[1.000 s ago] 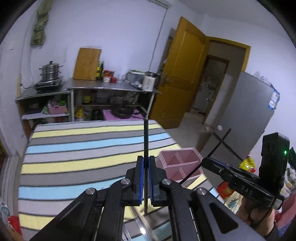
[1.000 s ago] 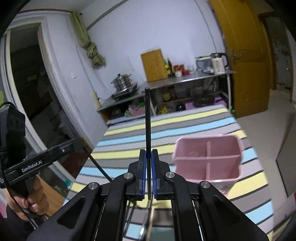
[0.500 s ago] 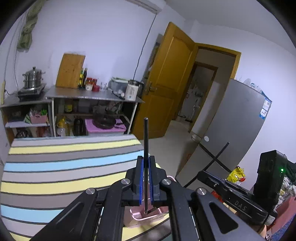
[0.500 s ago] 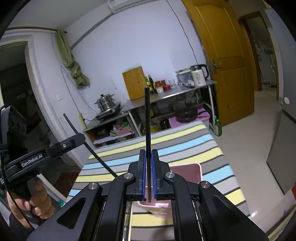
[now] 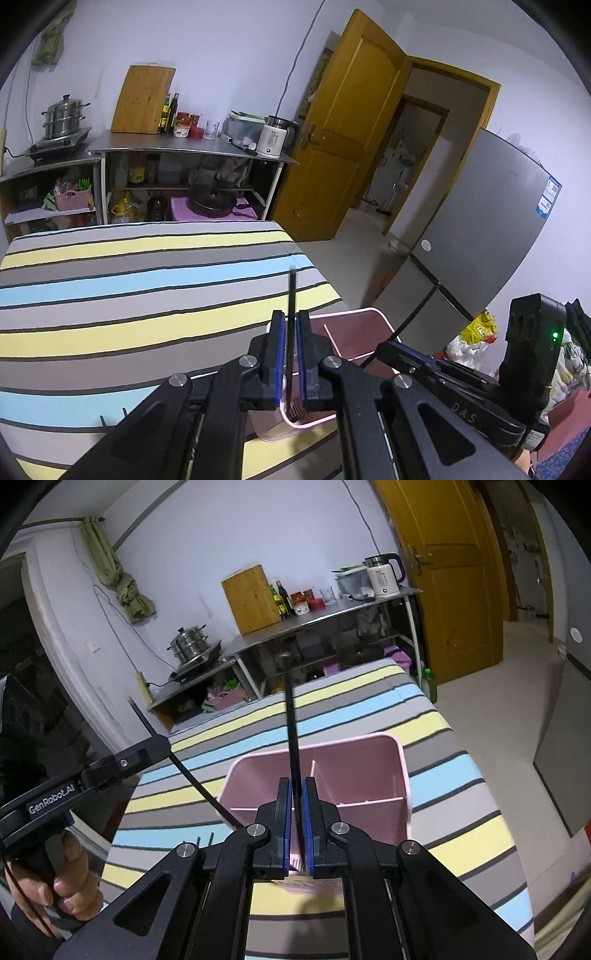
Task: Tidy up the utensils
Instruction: 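Lift the right tool's chopstick over the pink holder while the left tool carries its own, then open the right tool to drop its chopstick in the holder while the left tool releases its own, then move both tools back over the remaining chopsticks on the tablecloth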
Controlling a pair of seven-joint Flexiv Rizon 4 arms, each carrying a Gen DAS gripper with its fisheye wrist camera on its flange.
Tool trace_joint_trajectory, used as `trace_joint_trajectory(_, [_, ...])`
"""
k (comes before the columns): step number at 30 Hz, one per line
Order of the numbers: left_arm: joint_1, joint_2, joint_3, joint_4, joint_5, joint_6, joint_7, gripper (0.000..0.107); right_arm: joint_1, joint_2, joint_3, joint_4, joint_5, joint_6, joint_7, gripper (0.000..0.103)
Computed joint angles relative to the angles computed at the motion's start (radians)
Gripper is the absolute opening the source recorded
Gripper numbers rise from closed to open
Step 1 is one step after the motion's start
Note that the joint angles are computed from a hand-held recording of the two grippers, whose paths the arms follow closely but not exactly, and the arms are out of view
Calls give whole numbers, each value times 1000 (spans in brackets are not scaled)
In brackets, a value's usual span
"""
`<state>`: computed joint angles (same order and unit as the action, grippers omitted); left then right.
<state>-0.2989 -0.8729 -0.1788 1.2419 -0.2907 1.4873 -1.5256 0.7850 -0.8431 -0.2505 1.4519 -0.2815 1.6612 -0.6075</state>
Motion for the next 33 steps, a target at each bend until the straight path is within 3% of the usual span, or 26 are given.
trace_joint_trajectory(8, [43, 65, -55, 134, 4, 96, 17, 13, 103, 23, -143, 76, 61, 55, 31, 17])
trace_joint_trajectory(14, [86, 158, -90, 330, 21, 227, -9, 15, 228, 55, -256, 175, 144, 106, 3, 18])
trace_joint_trajectory(19, [105, 230, -82, 488, 45, 317, -70, 15, 280, 76, -255, 221, 200, 142, -70, 18])
trace_joint_trajectory(25, [77, 299, -14, 643, 71, 405, -145, 15, 346, 82, -258, 259, 257, 155, -144, 18])
trace_joint_trajectory(33, [54, 327, 40, 780, 82, 457, -207, 15, 372, 81, -220, 276, 284, 146, -190, 17])
